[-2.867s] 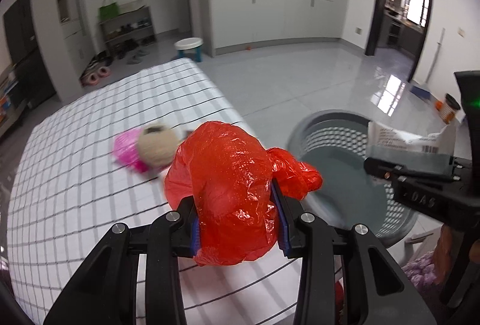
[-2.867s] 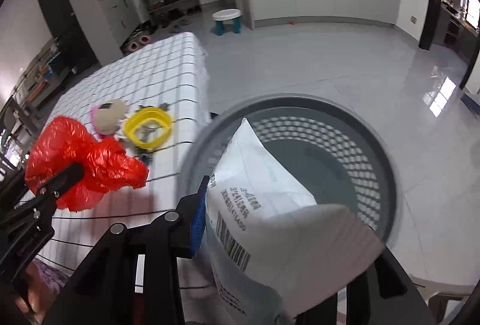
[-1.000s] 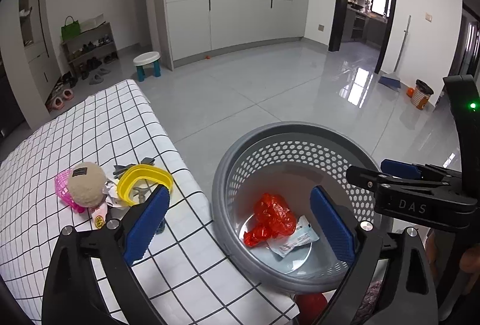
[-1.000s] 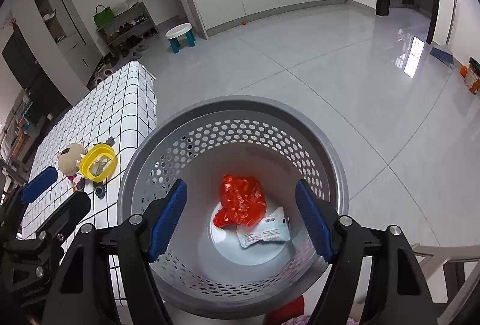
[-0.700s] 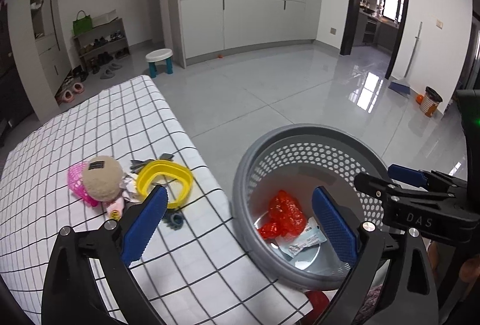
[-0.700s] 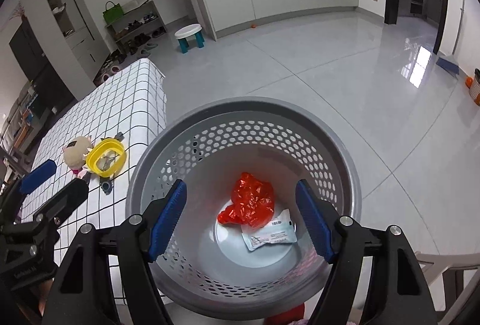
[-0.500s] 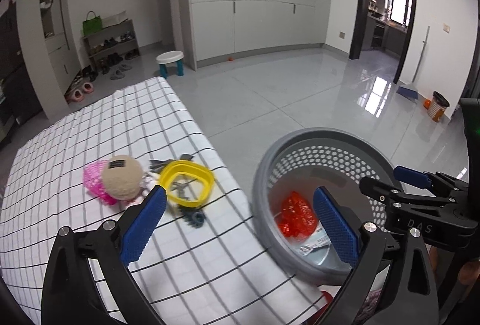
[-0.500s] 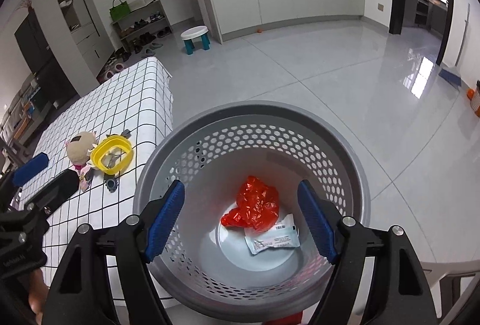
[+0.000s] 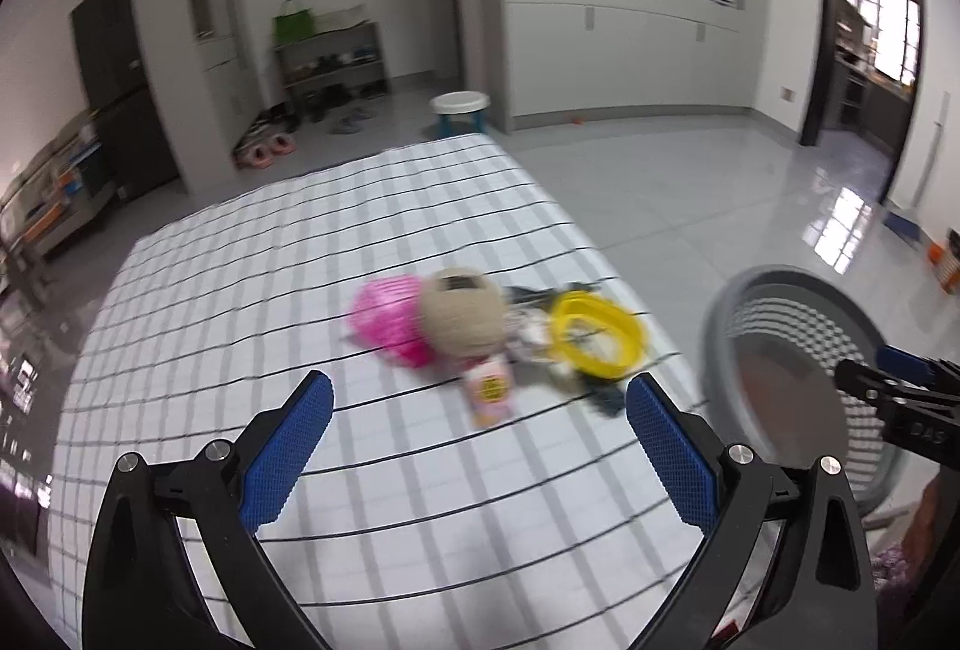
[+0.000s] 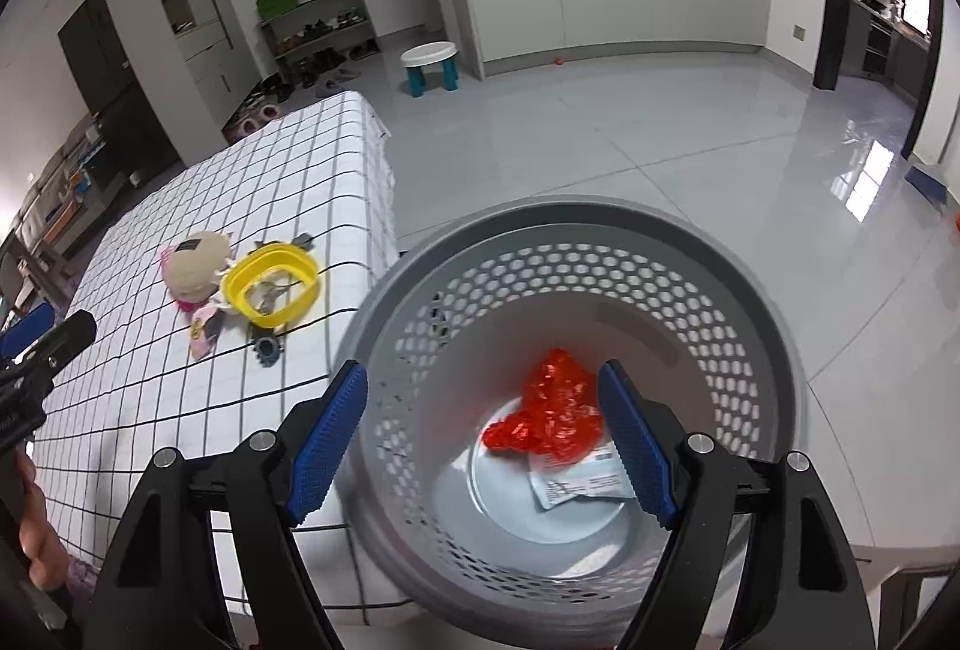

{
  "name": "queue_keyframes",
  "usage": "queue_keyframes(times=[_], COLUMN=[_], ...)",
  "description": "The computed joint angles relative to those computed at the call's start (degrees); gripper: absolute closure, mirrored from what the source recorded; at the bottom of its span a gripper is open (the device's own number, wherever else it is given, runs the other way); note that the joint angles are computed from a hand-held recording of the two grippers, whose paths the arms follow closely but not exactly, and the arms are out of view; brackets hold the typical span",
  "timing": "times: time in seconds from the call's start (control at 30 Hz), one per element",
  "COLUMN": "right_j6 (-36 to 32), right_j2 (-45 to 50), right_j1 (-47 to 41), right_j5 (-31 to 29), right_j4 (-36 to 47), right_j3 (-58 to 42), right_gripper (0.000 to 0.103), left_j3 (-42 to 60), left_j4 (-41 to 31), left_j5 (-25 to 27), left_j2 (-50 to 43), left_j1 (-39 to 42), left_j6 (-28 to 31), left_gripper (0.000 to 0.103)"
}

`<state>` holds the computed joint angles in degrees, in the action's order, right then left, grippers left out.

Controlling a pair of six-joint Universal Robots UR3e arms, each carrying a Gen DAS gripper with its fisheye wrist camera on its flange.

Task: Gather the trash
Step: 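Move both grippers back toward the remaining items on the table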

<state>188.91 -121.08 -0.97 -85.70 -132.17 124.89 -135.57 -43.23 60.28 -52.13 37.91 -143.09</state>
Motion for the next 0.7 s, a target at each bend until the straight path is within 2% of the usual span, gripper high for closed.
queue_keyframes(times=[0.17,0.43,0.53,0.7], right_j6=[2.1,1.7,0.4,-2.9], right_j2=[6.9,19.2,24.7,31.9], right_j1=[5.0,12.6,15.8,17.6], right_j5=[-0.6,-0.7,-2.8,-2.5], right_j4=[-3.3,-6.8,-6.7,-6.9], right_j3=[-3.3,-11.2,-15.5,-21.9], right_gripper=[0.027,0.027,0.027,0.027], left_j3=[-1.7,-4.6,-5.4,-4.6], left_j4=[-1.2,3.1,5.9,7.1], left_j5=[-1.2,-0.8,-0.5,0.2], left_j2=[1.5,-0.9,-2.0,-4.9], left_j1=[6.6,11.9,12.9,12.8], left_j6=[3.8,6.9,6.0,4.5], left_gripper=[0.007,0.007,0.007,0.007])
